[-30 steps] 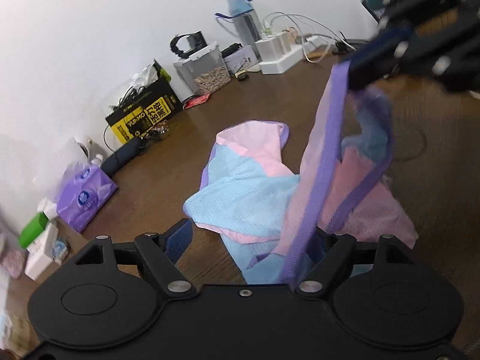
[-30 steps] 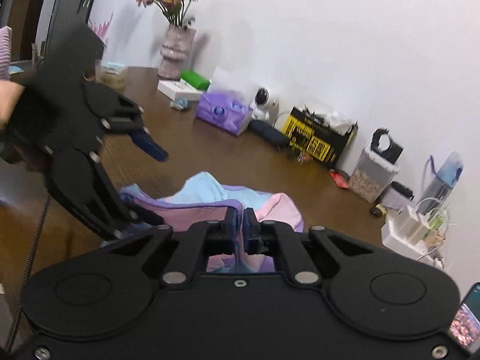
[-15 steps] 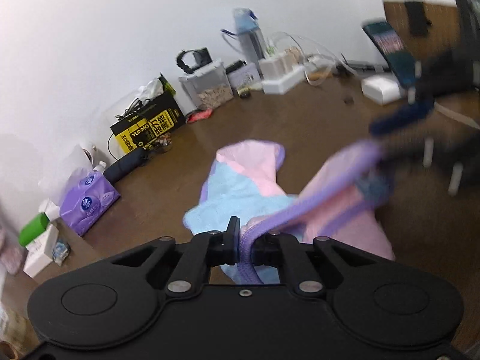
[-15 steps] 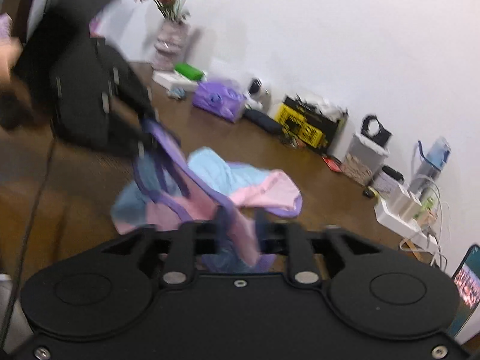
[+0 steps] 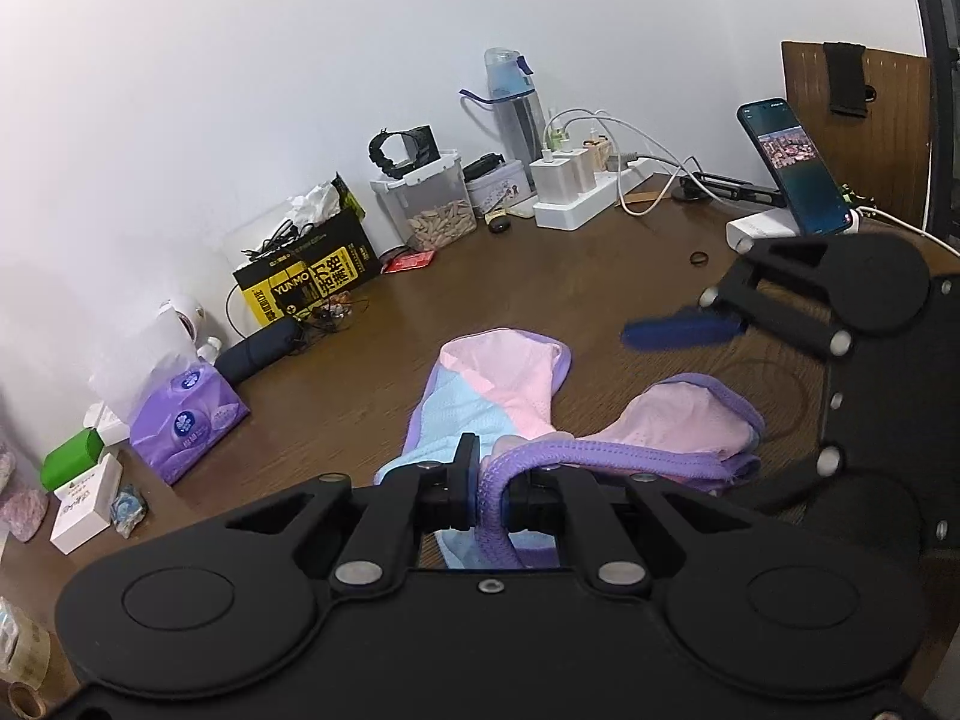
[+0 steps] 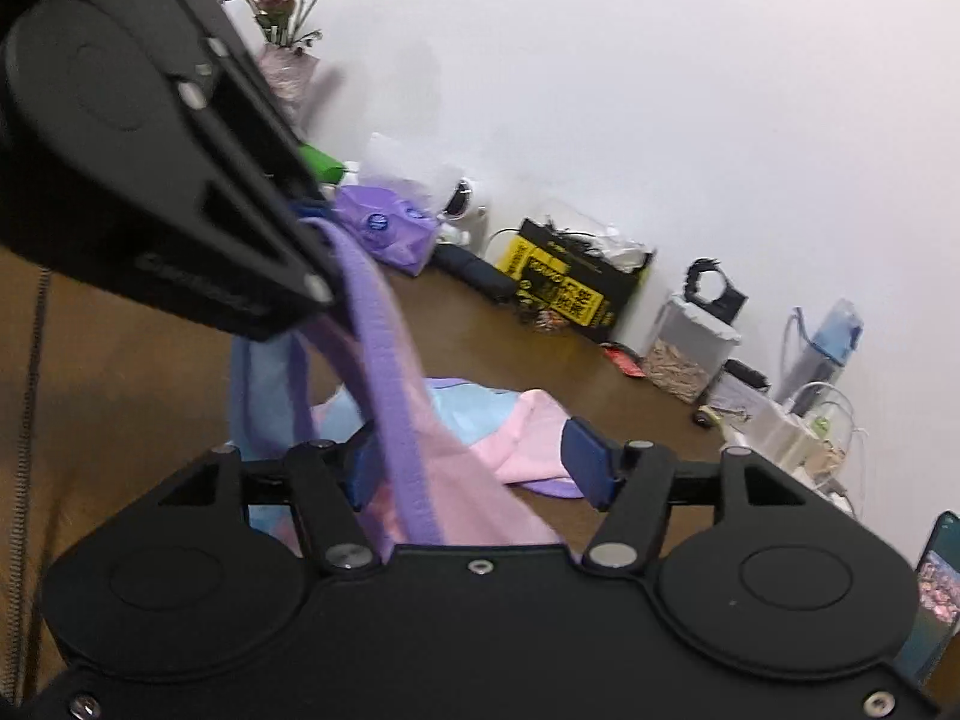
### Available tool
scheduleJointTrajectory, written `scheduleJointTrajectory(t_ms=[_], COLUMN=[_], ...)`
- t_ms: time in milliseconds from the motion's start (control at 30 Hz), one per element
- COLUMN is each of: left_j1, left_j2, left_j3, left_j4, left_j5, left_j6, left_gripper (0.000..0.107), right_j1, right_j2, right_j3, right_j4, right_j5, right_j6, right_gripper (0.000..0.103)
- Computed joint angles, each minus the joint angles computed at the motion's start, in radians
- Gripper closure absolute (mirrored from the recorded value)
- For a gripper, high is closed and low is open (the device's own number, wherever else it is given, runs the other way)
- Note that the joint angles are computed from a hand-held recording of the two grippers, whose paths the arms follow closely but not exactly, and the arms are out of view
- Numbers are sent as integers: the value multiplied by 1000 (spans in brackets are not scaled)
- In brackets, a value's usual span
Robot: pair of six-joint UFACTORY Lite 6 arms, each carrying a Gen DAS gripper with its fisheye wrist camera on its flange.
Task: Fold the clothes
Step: 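Lift the garment with both grippers, shaking it loose above the table, then raise both grippers high, stretching the garment open between them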
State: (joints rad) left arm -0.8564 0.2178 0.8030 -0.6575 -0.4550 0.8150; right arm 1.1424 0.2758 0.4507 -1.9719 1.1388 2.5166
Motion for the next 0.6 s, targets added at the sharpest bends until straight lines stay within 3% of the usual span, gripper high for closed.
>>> scheduleJointTrajectory(t_ms=[200,400,600], left_j1=[17,-9,-48], left_j2=[-18,-47,-155], left_j3=[-15,-40,-128], left_j4=[87,83,59], left_j5=[19,2,-38], left_j6=[-82,-79,-74], left_gripper=[100,100,100], right_j1=[97,212,299], right_j2=[-22,-21,-123], right_j3=[-89,-94,-119], right_j4=[224,397,528], right_j5=[66,191,281], right_j6=[-44,-169,-295], right_gripper=[36,36,36])
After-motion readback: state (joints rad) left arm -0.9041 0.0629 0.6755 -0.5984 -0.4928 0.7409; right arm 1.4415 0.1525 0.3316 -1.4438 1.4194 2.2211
